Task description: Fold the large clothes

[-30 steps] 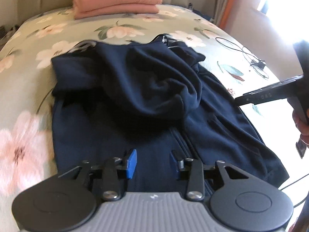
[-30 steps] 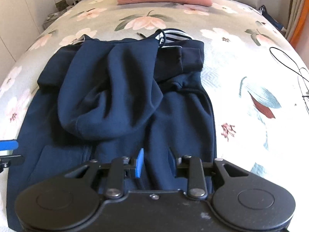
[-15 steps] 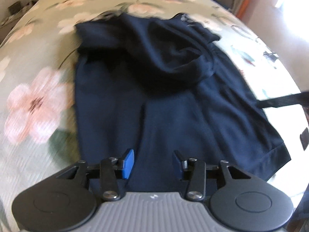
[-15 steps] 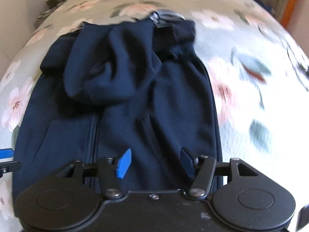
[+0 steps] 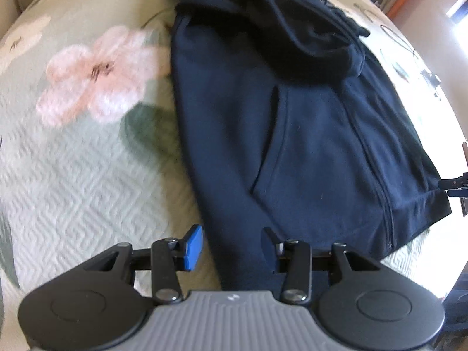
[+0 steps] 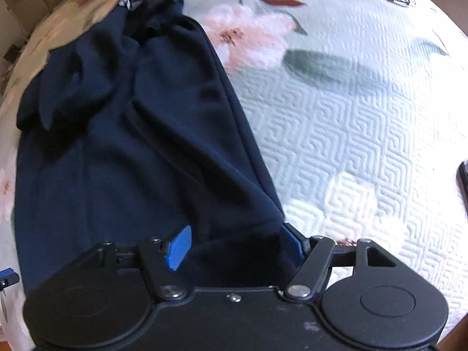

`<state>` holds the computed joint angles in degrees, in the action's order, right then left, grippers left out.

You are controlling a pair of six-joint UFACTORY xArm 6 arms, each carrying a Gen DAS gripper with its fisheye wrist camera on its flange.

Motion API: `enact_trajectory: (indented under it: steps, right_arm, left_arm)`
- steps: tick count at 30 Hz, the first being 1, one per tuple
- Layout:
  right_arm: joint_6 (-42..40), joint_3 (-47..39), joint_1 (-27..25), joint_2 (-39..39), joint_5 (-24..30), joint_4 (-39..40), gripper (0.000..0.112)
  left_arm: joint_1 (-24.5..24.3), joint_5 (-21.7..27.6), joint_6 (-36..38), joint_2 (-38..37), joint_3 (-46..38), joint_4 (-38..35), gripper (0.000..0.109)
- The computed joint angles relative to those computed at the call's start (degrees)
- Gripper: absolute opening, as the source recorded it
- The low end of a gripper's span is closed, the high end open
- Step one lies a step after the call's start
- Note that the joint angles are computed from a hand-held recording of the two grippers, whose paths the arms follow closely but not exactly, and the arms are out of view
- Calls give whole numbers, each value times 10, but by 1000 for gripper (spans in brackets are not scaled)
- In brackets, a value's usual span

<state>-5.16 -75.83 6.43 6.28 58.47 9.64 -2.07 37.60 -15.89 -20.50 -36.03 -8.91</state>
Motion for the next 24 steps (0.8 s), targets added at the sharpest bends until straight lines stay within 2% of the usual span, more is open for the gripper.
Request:
enact_trajectory:
  steps: [7, 16, 20, 24]
  right_arm:
    - [-26, 36, 6, -15, -39, -69, 81]
    - [-91, 2, -16, 23, -11, 2, 81]
    - [-132, -20, -28, 38, 33, 52, 81]
    - [-146, -26, -34, 45, 52, 69, 81]
  left_arm:
    - [4, 5, -29, -28, 44, -40, 47]
    - [-16, -10, -92, -34, 66, -51, 47]
    - [-10, -18, 9, -31, 87, -236, 53]
    - [-13, -52, 12, -42, 111, -279, 54]
